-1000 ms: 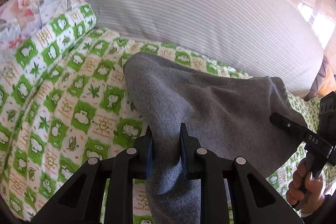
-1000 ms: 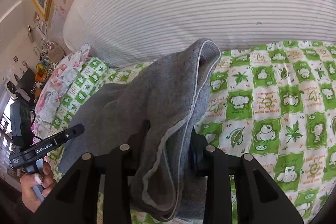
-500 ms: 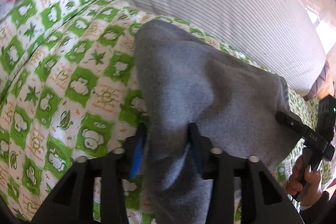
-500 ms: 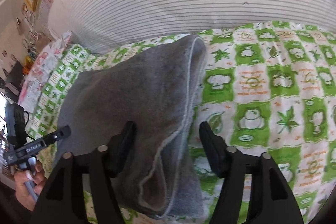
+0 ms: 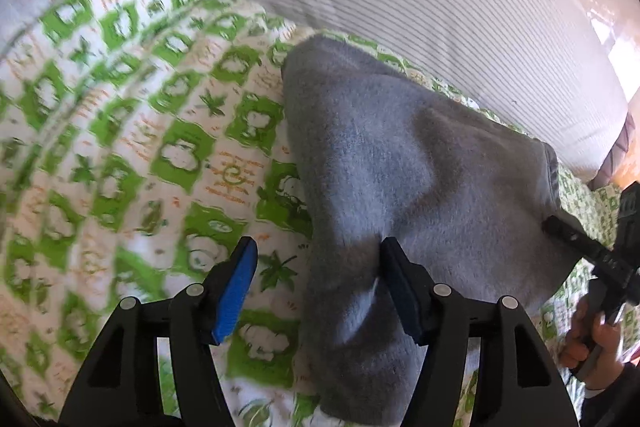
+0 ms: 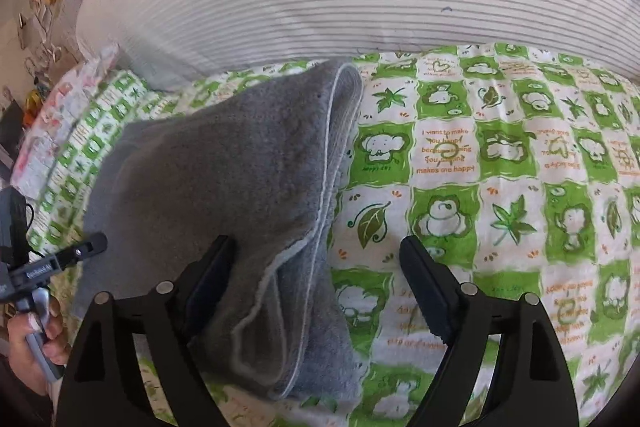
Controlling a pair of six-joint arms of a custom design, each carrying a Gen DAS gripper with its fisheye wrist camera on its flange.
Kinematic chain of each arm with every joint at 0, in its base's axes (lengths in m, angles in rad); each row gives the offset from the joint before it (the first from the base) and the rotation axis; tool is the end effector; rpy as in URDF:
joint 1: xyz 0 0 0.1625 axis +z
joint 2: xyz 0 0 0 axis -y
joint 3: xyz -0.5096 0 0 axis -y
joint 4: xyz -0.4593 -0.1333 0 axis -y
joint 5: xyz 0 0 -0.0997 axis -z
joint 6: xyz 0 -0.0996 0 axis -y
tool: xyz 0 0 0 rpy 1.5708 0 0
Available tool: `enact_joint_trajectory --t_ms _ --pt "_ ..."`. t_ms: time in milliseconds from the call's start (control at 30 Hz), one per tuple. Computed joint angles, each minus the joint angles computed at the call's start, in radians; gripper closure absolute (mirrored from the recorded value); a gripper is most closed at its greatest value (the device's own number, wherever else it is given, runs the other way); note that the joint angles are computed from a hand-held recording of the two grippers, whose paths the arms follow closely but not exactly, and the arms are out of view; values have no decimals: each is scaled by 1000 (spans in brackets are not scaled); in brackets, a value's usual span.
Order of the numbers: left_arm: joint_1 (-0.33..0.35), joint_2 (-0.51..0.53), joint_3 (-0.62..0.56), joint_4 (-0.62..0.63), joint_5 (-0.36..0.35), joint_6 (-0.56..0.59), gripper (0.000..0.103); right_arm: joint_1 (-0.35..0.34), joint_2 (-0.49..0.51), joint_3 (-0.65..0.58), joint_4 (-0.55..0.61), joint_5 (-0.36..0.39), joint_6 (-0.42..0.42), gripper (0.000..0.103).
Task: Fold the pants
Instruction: 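Open both grippers and release the folded sweatpants onto the bed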
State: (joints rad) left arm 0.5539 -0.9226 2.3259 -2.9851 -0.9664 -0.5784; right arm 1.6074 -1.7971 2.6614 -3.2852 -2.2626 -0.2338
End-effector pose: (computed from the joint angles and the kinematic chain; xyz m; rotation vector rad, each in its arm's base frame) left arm -0.3125 -0.4165 0.0350 0.5747 2.6000 -0.6044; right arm 0.0810 -0.3045 0.3340 -0.0597 -2.2534 0.9232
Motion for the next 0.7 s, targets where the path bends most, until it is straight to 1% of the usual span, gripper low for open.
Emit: enact_joint_trajectory --t_ms 67,167,300,433,500,533,633,700 --pt "-16 -22 12 13 15 -19 40 7 -50 11 17 30 17 19" --pt "-38 -57 31 22 3 -38 40 40 -106 16 47 34 39 19" --pt "-86 -96 52 55 2 -65 40 110 -148 7 120 8 60 18" --pt "-139 -114 63 108 19 -107 35 209 -137 -4 190 -53 80 18" --pt "-166 -121 67 140 28 -125 34 251 -132 -8 233 -81 85 18" --pt "-177 -124 70 147 31 -130 34 261 -117 -8 230 -83 83 18" --pt "-198 -132 76 170 39 -142 31 309 -103 -16 283 -110 85 18" --pt "-215 -146 84 184 44 -159 31 328 -103 -20 307 -122 94 18"
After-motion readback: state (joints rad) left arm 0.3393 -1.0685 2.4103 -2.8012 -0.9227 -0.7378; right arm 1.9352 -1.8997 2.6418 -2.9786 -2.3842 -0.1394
